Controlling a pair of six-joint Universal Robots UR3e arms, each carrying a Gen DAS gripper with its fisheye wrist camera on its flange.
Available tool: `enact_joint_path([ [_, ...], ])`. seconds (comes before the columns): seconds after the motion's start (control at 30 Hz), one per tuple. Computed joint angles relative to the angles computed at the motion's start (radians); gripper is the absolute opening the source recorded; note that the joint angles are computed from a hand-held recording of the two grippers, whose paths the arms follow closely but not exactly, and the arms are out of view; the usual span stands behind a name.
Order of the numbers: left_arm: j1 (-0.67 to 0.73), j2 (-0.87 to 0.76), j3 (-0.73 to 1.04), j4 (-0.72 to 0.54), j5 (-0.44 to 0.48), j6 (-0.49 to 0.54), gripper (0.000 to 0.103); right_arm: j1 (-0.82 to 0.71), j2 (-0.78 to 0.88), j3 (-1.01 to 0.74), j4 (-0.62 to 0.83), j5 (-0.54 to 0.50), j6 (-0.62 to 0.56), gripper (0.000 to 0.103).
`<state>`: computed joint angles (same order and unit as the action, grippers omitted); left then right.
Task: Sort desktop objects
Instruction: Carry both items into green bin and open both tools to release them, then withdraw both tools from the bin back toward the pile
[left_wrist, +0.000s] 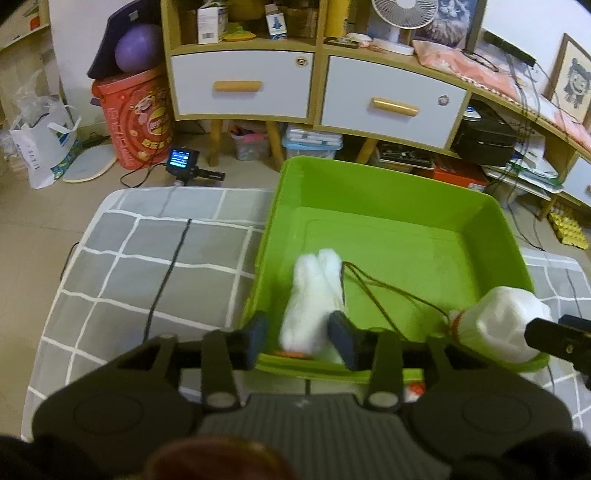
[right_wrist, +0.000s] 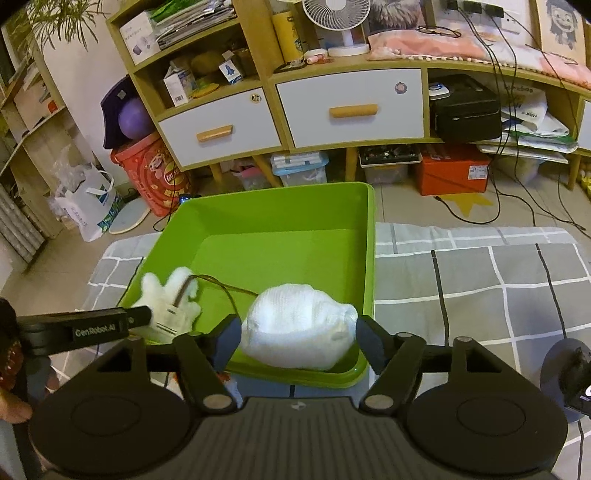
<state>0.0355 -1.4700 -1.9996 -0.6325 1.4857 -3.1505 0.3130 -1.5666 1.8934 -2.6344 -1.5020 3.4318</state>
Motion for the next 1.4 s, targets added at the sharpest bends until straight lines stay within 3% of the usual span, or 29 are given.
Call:
enact_joint_path([
  [0.07,-0.008,0.0,0.005,-0.005,-0.003,0.004,0.057,-0.006,-0.012,0.004,0.004,0.008,0.003,0.074],
  [0.13,-0.011,0.007,0.003,-0.003,-0.013,0.009,0.072,-0.012,-0.024,0.009,0.008,0.016,0.007,0.076],
  [0.23,-0.012,0.024,0.001,-0.004,-0.02,0.005,0.087,-0.026,-0.049,0.021,0.017,0.042,0.007,0.079],
  [0.43,0.017,0.073,-0.002,-0.044,-0.07,0.0,0.094,-0.039,-0.096,0.023,0.076,0.062,0.0,0.083],
  [0.77,0.034,0.166,0.035,-0.216,-0.119,0.042,0.102,-0.049,-0.199,0.005,0.267,0.071,0.021,0.084],
  [0.9,0.016,0.201,0.052,-0.294,-0.124,0.067,0.102,-0.041,-0.246,-0.002,0.358,0.073,0.033,0.092],
  [1.03,-0.001,0.25,0.038,-0.352,-0.13,0.083,0.102,-0.037,-0.291,0.028,0.406,0.091,0.076,0.092],
  [1.17,0.024,0.319,-0.059,-0.339,-0.19,0.092,0.102,-0.054,-0.342,0.12,0.381,0.133,0.102,0.094],
  [1.4,0.039,0.29,-0.143,-0.324,-0.243,0.05,0.102,-0.027,-0.295,0.122,0.425,0.056,0.147,0.094],
])
